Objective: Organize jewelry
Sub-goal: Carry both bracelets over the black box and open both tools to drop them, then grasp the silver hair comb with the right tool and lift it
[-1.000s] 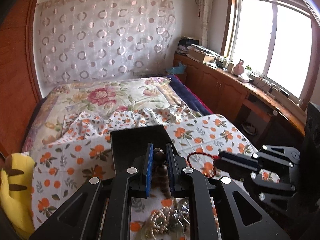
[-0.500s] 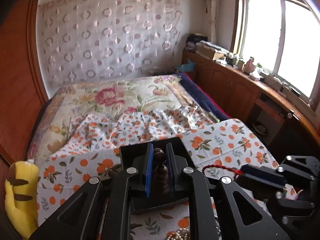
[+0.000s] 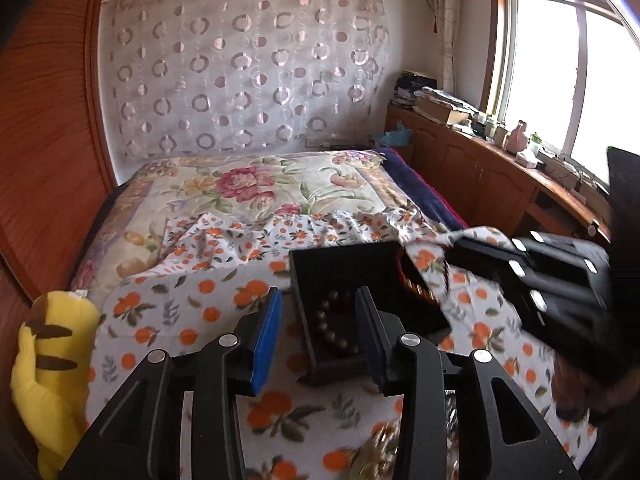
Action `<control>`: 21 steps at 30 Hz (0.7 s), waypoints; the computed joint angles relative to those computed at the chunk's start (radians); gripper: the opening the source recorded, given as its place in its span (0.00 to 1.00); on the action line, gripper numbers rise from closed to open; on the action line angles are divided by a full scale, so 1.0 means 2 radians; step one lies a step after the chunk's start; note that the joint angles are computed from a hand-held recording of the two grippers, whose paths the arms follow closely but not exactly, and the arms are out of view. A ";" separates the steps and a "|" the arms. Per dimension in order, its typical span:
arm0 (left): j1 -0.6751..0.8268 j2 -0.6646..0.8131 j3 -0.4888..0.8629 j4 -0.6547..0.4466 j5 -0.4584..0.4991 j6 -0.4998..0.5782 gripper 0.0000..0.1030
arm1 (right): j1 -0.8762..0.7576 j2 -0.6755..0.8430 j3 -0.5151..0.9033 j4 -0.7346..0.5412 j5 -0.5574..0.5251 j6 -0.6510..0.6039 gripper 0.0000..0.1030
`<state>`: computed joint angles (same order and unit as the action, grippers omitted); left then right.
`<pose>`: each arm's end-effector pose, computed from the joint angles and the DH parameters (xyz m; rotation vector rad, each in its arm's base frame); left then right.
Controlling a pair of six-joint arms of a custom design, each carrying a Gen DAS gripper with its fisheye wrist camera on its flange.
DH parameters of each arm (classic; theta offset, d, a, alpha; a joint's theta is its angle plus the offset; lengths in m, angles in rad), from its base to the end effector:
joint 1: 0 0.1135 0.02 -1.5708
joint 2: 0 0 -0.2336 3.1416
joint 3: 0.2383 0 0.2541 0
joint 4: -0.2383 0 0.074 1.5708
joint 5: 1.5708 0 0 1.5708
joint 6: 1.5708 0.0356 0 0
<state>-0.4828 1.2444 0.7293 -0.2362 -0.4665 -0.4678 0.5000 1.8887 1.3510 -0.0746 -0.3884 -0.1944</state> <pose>0.2438 -0.1097 0.1931 -0.2119 2.2165 0.0277 0.3650 0.2148 0.1990 -0.9518 1.9752 0.5965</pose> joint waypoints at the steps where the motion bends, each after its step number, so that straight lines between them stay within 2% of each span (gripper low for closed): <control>1: -0.009 -0.014 -0.016 -0.001 -0.009 -0.006 0.36 | 0.002 0.010 0.010 -0.003 0.005 0.002 0.09; 6: -0.041 -0.059 -0.077 -0.001 -0.024 -0.035 0.40 | 0.014 0.041 0.036 -0.017 0.030 0.006 0.10; 8: -0.055 -0.074 -0.100 -0.001 -0.027 -0.052 0.43 | 0.017 0.048 0.042 -0.031 0.019 0.010 0.25; 9: -0.059 -0.078 -0.106 -0.001 -0.027 -0.057 0.43 | 0.017 0.045 0.036 -0.029 0.015 0.011 0.35; 10: -0.066 -0.083 -0.115 -0.002 -0.031 -0.065 0.43 | 0.018 0.036 0.022 -0.022 0.015 0.011 0.37; 12: -0.080 -0.084 -0.123 -0.006 -0.038 -0.077 0.44 | 0.016 0.022 0.005 -0.017 0.012 0.008 0.37; 15: -0.101 -0.094 -0.142 -0.009 -0.047 -0.098 0.52 | 0.009 -0.011 -0.038 -0.005 0.011 0.007 0.37; 18: -0.119 -0.089 -0.147 -0.017 -0.057 -0.116 0.55 | -0.002 -0.049 -0.087 0.000 0.002 -0.005 0.37; 21: -0.134 -0.084 -0.153 -0.020 -0.061 -0.128 0.65 | -0.014 -0.088 -0.144 0.002 0.000 -0.025 0.37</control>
<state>-0.7502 1.0769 0.4238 -0.2763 -0.5876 -0.7229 0.4711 1.7123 1.0632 -0.0708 -0.3882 -0.2448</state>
